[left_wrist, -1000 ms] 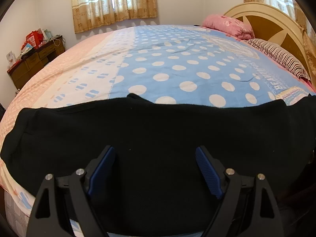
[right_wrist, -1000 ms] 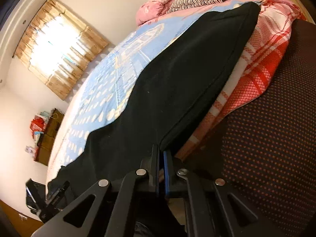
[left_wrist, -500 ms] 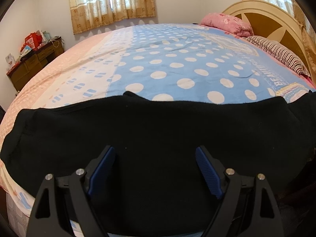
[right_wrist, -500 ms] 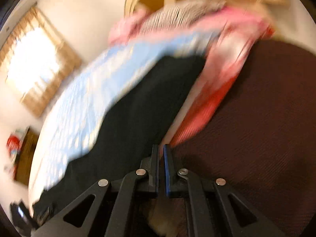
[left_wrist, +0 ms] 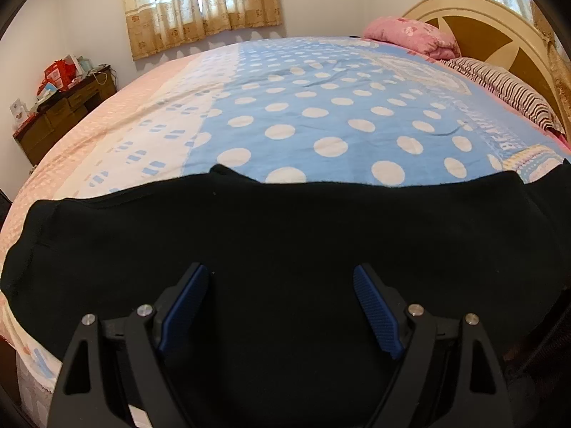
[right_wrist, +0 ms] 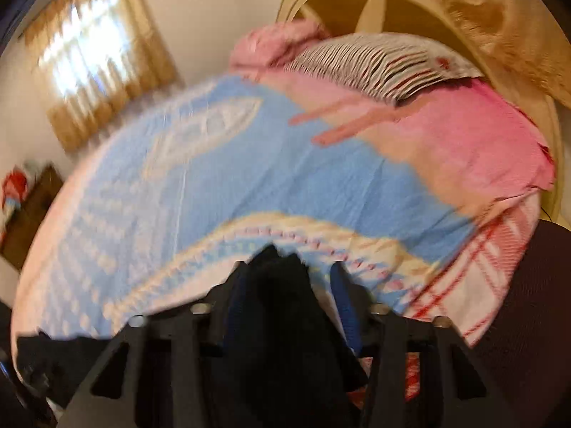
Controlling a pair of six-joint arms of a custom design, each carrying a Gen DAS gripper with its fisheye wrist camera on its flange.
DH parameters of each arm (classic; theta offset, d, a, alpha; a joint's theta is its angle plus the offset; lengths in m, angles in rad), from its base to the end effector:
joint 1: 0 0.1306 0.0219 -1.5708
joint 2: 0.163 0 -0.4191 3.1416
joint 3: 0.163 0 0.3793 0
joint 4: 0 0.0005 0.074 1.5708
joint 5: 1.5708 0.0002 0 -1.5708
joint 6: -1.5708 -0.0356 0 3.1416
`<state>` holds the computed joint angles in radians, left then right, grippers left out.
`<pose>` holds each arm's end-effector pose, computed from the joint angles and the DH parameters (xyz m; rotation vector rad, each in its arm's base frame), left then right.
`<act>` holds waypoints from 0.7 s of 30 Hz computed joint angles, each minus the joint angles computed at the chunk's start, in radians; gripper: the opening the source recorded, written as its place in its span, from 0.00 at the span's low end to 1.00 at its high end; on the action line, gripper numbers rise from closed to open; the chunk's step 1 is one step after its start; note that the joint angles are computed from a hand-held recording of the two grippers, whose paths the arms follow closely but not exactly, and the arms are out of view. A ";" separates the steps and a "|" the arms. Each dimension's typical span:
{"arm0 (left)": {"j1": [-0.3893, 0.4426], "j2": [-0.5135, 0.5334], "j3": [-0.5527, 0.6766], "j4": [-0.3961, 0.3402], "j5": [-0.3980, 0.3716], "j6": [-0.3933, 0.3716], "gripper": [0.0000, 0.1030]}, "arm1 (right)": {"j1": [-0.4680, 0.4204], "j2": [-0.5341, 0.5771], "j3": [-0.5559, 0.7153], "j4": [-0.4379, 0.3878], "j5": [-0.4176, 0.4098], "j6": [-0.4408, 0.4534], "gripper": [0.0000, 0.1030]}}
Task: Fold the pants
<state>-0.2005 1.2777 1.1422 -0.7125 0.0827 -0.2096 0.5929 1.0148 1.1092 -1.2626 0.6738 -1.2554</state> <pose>0.4066 -0.0861 0.4127 0.5291 2.3586 -0.0959 0.2438 0.1369 0.4597 0.9310 2.1861 -0.1142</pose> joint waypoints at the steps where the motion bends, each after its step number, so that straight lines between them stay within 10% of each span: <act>1: -0.002 0.001 0.002 -0.001 -0.007 0.001 0.84 | 0.006 0.008 -0.006 0.001 -0.007 0.018 0.12; 8: -0.021 0.011 0.011 -0.006 -0.044 -0.002 0.84 | 0.148 0.055 0.032 0.007 0.205 0.156 0.08; 13: -0.033 0.012 0.013 -0.001 -0.064 0.003 0.84 | 0.044 0.001 -0.014 0.218 0.042 0.362 0.08; 19: -0.035 0.007 0.017 -0.013 -0.072 0.006 0.84 | -0.068 -0.067 -0.080 0.226 -0.091 0.275 0.14; 21: -0.032 0.005 0.018 -0.012 -0.071 0.006 0.84 | -0.043 -0.076 -0.072 0.208 -0.067 0.235 0.32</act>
<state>-0.2329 1.2827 1.1602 -0.7245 0.0118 -0.2031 0.5498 0.9384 1.0368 -1.0549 0.6068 -1.0205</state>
